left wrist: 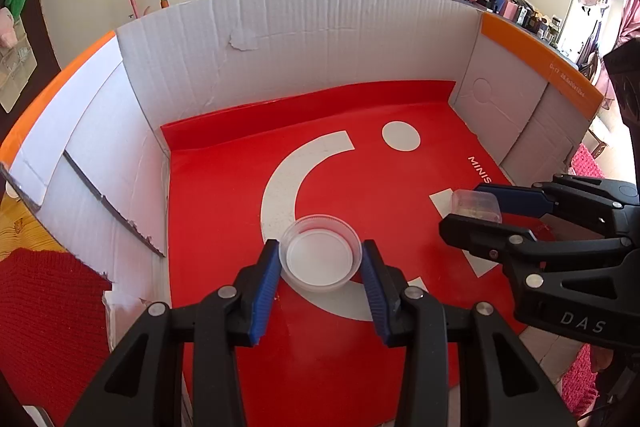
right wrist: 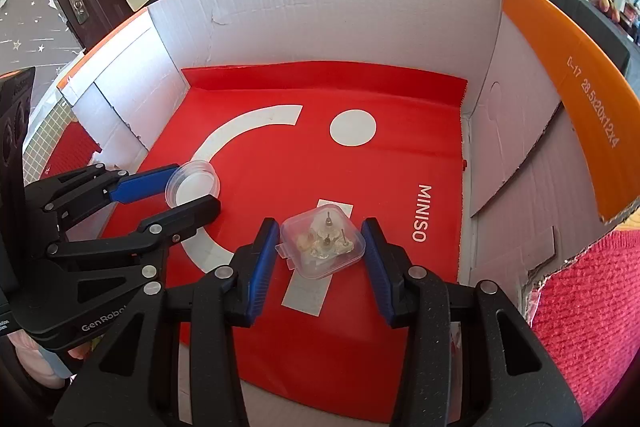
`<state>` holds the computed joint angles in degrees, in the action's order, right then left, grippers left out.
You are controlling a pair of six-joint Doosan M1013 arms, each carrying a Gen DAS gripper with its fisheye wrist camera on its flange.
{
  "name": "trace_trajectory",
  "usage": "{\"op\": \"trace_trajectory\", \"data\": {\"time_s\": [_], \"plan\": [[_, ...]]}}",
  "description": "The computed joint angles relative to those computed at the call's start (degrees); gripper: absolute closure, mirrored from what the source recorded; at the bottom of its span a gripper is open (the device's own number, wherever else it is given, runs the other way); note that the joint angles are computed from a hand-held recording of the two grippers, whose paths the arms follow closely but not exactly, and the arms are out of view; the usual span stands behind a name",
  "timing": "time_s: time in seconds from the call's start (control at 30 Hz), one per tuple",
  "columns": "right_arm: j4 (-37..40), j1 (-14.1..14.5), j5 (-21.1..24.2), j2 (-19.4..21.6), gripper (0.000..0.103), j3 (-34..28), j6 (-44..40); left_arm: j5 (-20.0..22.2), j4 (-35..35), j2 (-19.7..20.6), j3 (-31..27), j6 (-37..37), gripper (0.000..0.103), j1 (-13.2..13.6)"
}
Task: Organize objects
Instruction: 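Lower both items onto the red floor of the box and open both tools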
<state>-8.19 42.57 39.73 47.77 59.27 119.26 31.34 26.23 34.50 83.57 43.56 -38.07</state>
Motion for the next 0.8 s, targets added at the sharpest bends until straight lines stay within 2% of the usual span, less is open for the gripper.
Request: {"op": "trace_trajectory", "data": {"time_s": [0.13,0.53,0.8], "plan": [[0.2,0.0,-0.3,0.1,0.061,-0.1,-0.1,-0.1,0.1,0.0,0.1,-0.1,0.06,0.0],[1.4,-0.2,-1.1,-0.1,0.061,0.2,-0.9,-0.2,1.5,-0.3,0.2,-1.4,0.048,-0.2],[0.2,0.0,-2.6,-1.1,0.059,1.5,0.4,0.1,3.8,-0.9,0.7,-3.2,0.046,-0.6]]}}
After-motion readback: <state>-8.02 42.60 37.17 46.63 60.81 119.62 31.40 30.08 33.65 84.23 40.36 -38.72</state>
